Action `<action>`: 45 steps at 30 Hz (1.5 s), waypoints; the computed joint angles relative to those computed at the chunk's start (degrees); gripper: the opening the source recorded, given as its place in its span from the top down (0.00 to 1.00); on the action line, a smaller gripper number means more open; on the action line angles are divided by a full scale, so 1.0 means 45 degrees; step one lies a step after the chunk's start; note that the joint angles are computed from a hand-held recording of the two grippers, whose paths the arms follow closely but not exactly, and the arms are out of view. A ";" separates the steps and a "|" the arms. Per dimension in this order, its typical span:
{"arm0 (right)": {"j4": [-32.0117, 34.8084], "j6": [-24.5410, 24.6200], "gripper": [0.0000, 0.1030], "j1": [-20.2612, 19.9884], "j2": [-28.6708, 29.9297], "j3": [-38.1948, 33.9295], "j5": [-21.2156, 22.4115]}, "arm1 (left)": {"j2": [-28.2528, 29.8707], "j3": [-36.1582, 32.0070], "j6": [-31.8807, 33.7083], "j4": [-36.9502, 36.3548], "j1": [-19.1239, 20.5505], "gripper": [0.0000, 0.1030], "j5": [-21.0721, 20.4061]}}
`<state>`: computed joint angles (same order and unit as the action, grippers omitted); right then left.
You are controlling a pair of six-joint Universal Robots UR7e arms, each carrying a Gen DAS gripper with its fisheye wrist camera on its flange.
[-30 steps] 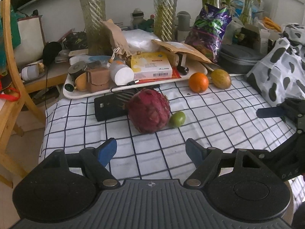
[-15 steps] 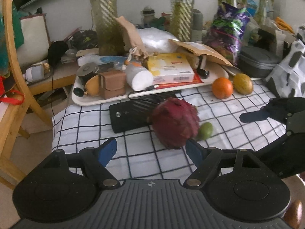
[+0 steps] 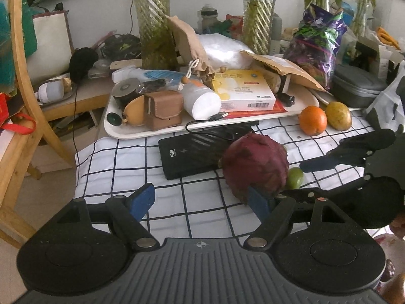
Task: Organize fruits
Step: 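Grasp the green fruit with the right tool, then grasp the red dragon fruit with the left tool while the right holds the green fruit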
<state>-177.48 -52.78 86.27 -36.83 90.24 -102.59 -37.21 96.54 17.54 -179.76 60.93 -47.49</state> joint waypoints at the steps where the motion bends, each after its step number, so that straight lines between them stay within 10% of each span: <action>1: 0.0008 -0.0052 0.56 0.0008 0.0038 -0.0041 0.0006 | 0.0003 0.0000 0.0007 0.0024 -0.0002 0.24 0.0013; 10: 0.0129 -0.0296 0.61 -0.0018 -0.0048 -0.0051 0.0071 | 0.0066 -0.0015 -0.0026 0.0025 0.0030 0.24 -0.0286; 33: -0.0510 -0.0446 0.61 -0.0659 -0.1671 0.1308 0.0952 | 0.0966 -0.1726 -0.4966 0.1193 0.1430 0.15 -0.5337; 45: -0.0663 -0.0448 0.61 -0.1004 -0.2207 0.1773 0.0929 | 0.1781 -0.2298 -0.4929 0.0815 0.0878 0.16 -0.3097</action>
<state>-180.46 -54.80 81.75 -46.76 98.22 -98.41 -29.19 86.20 -4.64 -176.09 64.89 -61.43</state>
